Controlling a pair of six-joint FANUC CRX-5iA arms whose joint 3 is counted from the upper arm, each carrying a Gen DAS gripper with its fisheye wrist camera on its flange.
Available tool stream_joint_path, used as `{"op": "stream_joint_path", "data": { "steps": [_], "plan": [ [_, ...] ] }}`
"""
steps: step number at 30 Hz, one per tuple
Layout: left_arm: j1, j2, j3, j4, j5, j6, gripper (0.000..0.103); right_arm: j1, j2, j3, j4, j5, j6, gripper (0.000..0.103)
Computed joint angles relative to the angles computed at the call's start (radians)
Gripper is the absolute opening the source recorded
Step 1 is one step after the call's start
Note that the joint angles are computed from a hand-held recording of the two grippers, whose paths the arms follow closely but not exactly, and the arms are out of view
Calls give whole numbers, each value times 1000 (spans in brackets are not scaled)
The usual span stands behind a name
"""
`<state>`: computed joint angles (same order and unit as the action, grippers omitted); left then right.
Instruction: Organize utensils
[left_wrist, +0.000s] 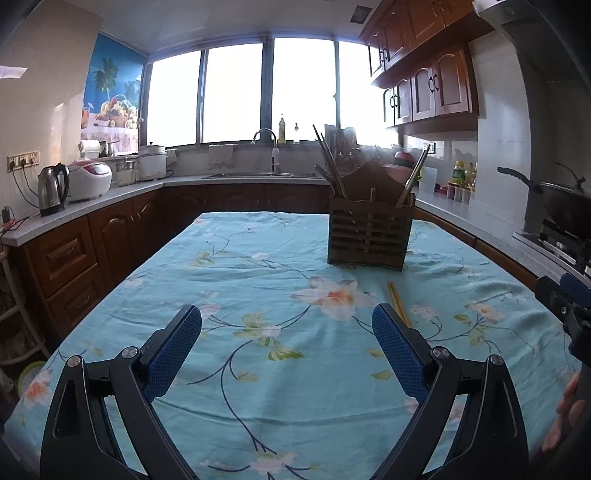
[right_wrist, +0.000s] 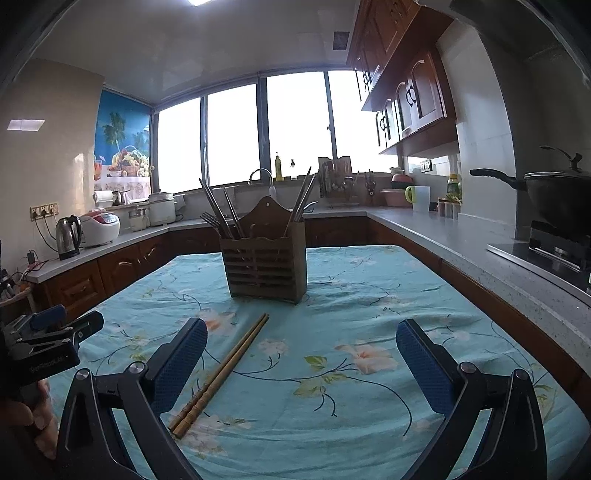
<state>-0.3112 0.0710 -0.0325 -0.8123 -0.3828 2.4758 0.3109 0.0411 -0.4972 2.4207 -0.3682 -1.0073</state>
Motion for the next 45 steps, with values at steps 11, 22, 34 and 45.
{"op": "stream_joint_path", "data": {
  "steps": [11,22,34,45],
  "plan": [
    [-11,-1,5,-19,-8,10,96,-8,-3,-4,35,-5,-38,103],
    [-18,-4,3,-41,-5,27,96,-13,-2,-3,52,0,-50,103],
    [-26,-4,6,-57,-15,25,96,-11,-2,-3,45,1,-45,103],
    [-44,-2,12,-87,-24,20,96,-11,-2,-3,48,0,-49,103]
  ]
}}
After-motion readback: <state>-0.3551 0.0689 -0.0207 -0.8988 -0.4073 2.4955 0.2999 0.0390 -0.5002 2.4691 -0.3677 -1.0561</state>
